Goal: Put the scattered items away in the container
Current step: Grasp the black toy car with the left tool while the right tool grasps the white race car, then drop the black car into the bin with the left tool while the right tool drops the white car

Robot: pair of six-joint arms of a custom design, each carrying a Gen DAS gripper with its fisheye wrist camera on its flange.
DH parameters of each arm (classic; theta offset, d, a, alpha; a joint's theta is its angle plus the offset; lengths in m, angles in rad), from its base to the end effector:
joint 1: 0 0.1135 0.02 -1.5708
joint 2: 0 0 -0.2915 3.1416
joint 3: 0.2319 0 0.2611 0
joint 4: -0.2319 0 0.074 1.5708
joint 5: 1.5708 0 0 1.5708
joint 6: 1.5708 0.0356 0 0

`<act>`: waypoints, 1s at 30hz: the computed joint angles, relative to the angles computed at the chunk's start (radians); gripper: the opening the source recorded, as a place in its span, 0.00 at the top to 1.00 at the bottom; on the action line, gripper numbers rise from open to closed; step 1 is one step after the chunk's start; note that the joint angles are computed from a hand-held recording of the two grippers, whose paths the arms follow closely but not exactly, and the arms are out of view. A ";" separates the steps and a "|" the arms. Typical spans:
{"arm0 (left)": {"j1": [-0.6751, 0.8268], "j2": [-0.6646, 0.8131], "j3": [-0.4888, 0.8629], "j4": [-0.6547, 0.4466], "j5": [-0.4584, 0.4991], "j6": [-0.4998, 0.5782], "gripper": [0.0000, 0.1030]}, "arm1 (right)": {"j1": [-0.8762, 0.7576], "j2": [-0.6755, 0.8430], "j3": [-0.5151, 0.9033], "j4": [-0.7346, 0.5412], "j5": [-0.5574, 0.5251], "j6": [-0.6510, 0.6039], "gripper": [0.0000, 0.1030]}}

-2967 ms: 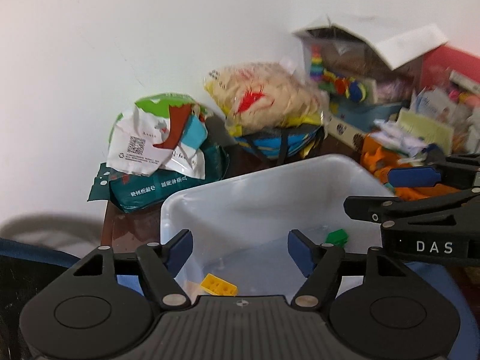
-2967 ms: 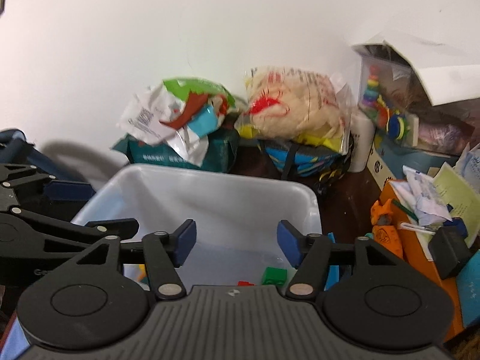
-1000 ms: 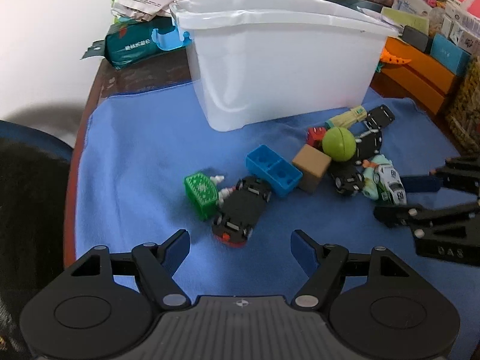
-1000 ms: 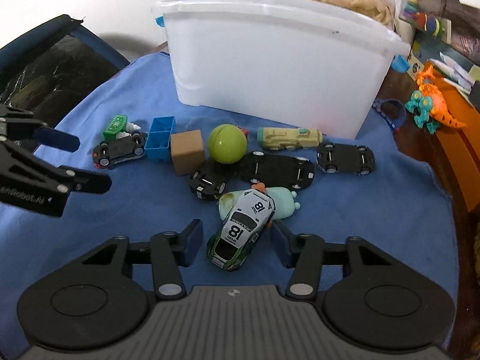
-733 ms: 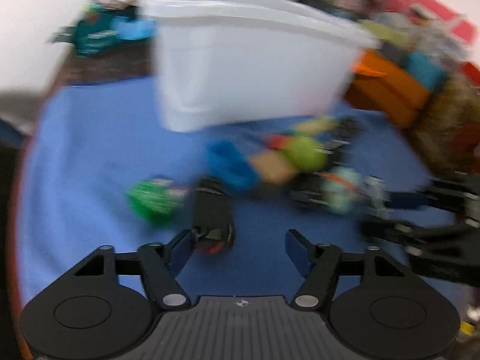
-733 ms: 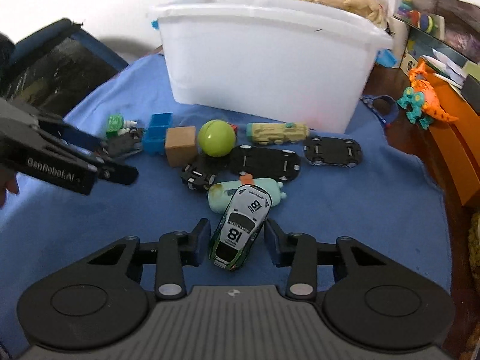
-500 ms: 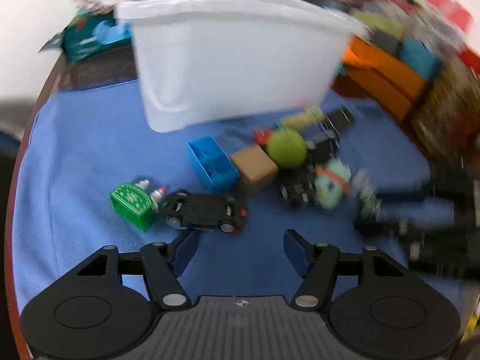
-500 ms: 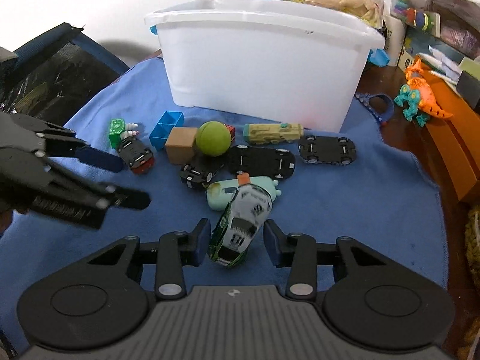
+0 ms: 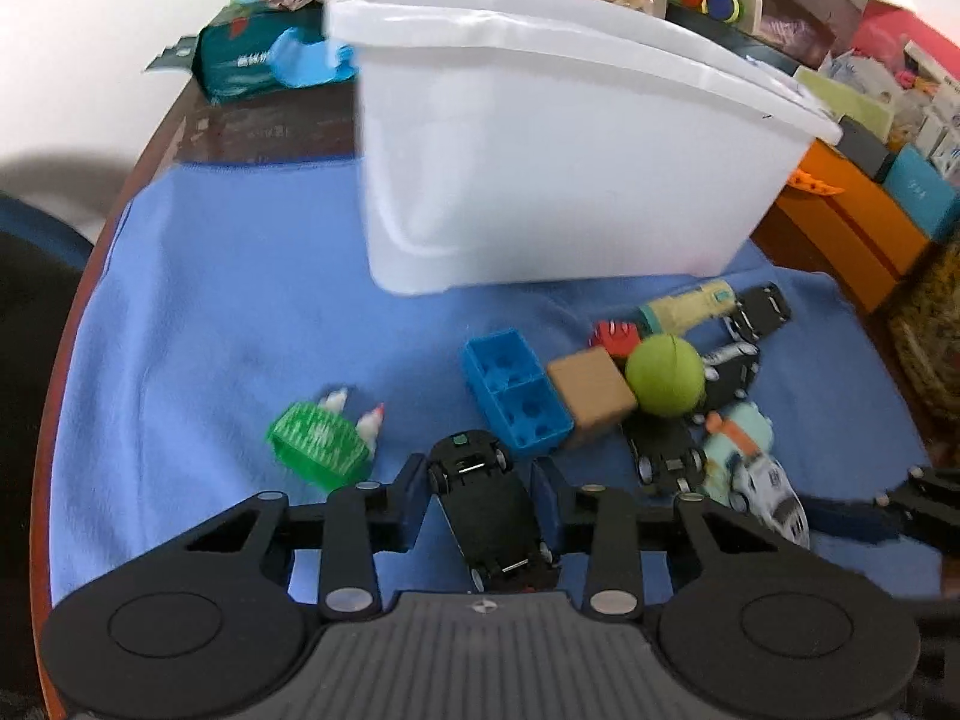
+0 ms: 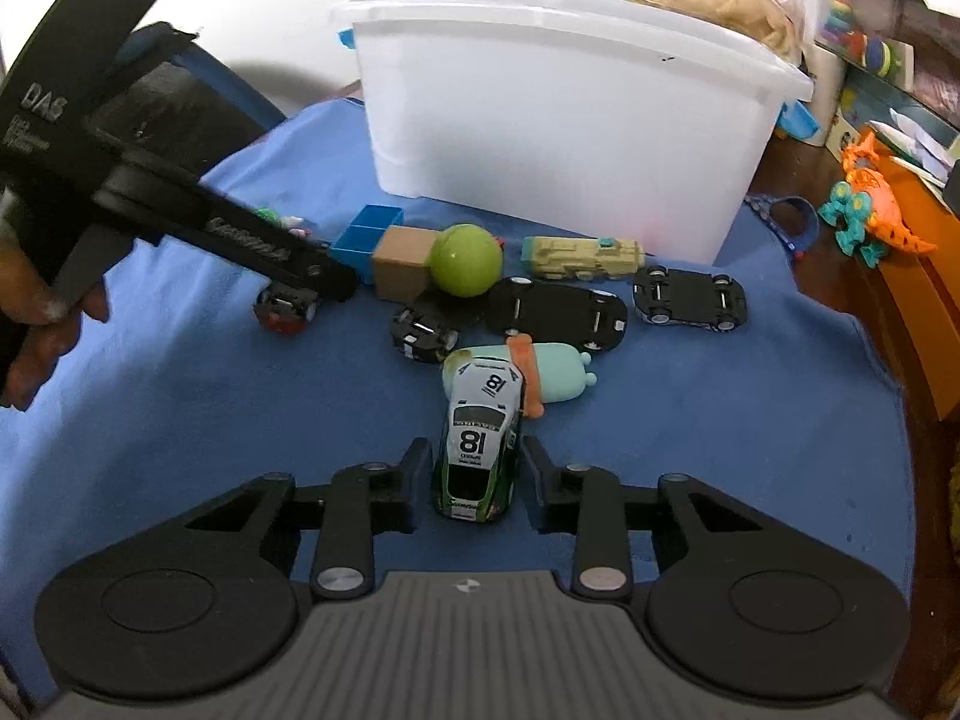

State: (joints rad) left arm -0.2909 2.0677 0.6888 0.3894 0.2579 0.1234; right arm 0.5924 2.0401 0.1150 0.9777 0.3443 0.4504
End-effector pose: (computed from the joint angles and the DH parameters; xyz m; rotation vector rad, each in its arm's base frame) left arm 0.3096 -0.1022 0.0411 0.6229 2.4816 -0.3943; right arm 0.1583 0.0921 0.0270 -0.0367 2.4405 0.0237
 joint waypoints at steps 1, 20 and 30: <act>0.008 -0.007 -0.008 -0.005 0.006 0.008 0.63 | -0.006 -0.002 -0.007 0.008 -0.008 0.000 0.68; -0.041 -0.395 -0.177 -0.071 0.054 0.054 0.67 | -0.093 -0.457 -0.083 -0.248 0.006 -0.133 0.69; -0.072 -0.460 -0.162 -0.123 0.082 0.035 0.67 | -0.076 -0.616 -0.090 -0.358 0.036 -0.168 0.69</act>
State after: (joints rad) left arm -0.3625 1.6080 0.5266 0.2666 0.3396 0.1587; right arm 0.5161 1.4238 0.0251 0.6197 0.3804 0.2819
